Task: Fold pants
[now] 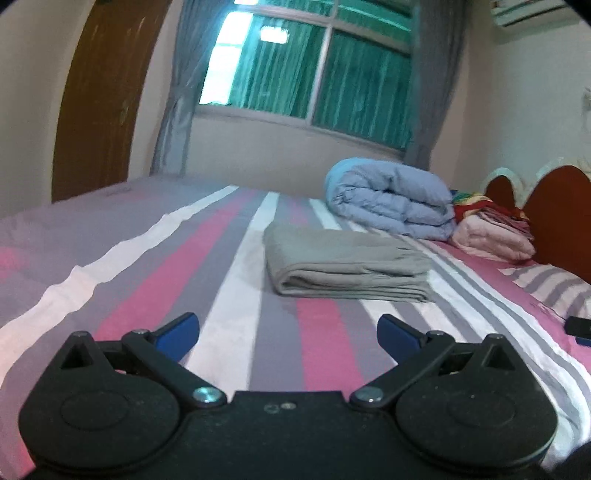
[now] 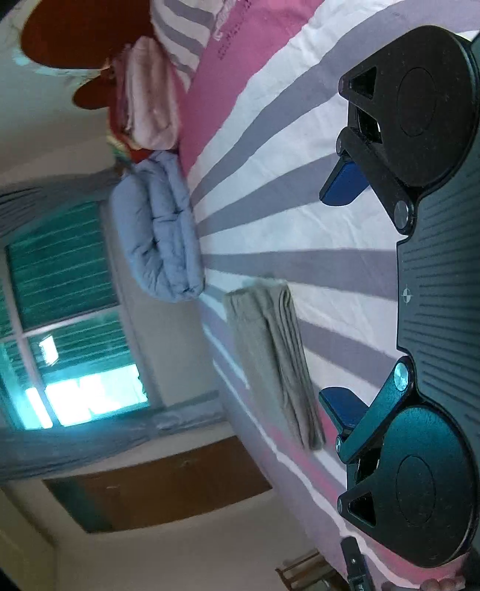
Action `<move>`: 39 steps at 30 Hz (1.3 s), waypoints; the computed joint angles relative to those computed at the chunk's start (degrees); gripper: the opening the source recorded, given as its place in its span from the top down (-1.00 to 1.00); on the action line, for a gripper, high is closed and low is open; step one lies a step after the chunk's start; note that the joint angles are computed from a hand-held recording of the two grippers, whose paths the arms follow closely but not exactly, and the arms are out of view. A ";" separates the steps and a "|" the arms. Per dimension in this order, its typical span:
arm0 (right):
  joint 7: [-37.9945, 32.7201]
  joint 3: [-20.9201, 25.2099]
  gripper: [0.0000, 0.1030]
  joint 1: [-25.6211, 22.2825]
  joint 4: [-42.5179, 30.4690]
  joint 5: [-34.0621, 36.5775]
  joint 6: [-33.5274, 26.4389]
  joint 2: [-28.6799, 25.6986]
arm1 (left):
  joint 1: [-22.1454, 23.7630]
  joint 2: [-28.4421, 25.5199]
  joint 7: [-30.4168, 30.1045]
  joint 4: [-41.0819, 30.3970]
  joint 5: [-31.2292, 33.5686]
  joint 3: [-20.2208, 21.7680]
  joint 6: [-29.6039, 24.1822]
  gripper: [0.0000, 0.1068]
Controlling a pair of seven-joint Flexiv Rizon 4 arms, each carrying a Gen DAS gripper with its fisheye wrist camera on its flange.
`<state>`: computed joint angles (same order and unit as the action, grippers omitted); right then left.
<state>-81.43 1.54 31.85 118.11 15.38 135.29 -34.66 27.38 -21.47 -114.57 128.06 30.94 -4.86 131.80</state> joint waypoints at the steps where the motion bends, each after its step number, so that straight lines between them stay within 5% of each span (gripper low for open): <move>1: -1.86 -0.87 -1.00 2.25 1.18 2.52 1.26 0.44 | -0.39 0.88 0.33 1.48 0.22 0.51 1.33 -0.82; 13: -8.55 5.12 -1.00 8.31 12.63 8.88 12.18 6.20 | -5.05 7.44 -1.43 10.95 2.04 5.76 9.53 -0.82; 21: -16.53 5.18 -1.00 12.46 10.15 12.94 11.25 5.28 | -7.05 6.37 1.44 10.53 1.19 6.28 9.50 -0.82; 39: -12.48 5.25 -1.00 10.33 9.25 13.09 9.39 5.02 | -7.08 5.57 2.17 10.31 0.92 5.63 9.27 -0.82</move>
